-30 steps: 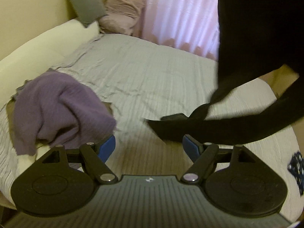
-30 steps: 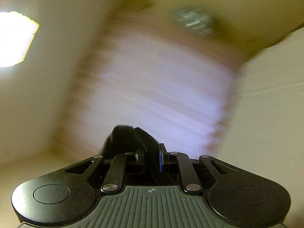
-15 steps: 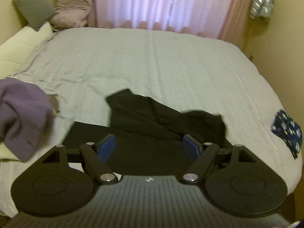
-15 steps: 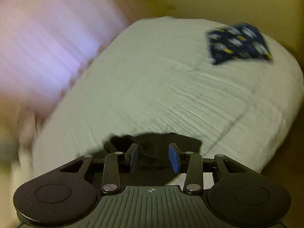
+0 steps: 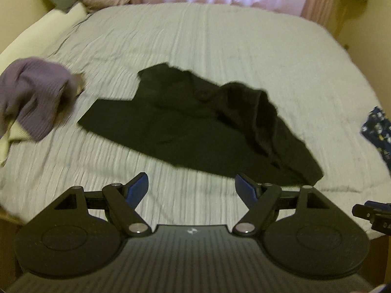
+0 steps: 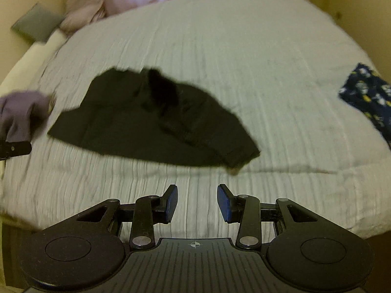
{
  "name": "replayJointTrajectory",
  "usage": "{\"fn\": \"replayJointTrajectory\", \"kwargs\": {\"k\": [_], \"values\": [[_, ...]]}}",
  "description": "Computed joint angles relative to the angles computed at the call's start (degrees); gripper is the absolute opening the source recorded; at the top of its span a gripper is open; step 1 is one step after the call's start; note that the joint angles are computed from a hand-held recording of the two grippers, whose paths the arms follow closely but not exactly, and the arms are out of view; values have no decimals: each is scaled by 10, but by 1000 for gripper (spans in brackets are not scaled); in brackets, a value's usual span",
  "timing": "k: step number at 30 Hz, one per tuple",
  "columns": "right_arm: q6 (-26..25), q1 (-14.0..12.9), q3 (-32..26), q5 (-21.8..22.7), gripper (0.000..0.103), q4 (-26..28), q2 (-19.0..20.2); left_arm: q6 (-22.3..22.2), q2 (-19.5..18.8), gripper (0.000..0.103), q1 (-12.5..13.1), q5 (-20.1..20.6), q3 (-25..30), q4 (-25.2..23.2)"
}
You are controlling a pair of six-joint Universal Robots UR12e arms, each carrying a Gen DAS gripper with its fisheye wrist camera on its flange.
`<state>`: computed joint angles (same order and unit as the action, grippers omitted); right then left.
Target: Fold clothes
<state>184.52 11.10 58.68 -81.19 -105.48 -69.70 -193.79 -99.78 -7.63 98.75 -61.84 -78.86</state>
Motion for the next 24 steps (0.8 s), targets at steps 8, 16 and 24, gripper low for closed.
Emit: {"fn": "replayJointTrajectory", "kwargs": {"k": [8, 16, 24], "values": [[-63, 5, 3, 29, 40, 38, -10, -37, 19, 75, -13, 51, -14, -30], [-66, 6, -1, 26, 40, 60, -14, -26, 15, 75, -7, 50, -12, -39], [-19, 11, -24, -11, 40, 60, -1, 25, -7, 75, 9, 17, 9, -18]]}}
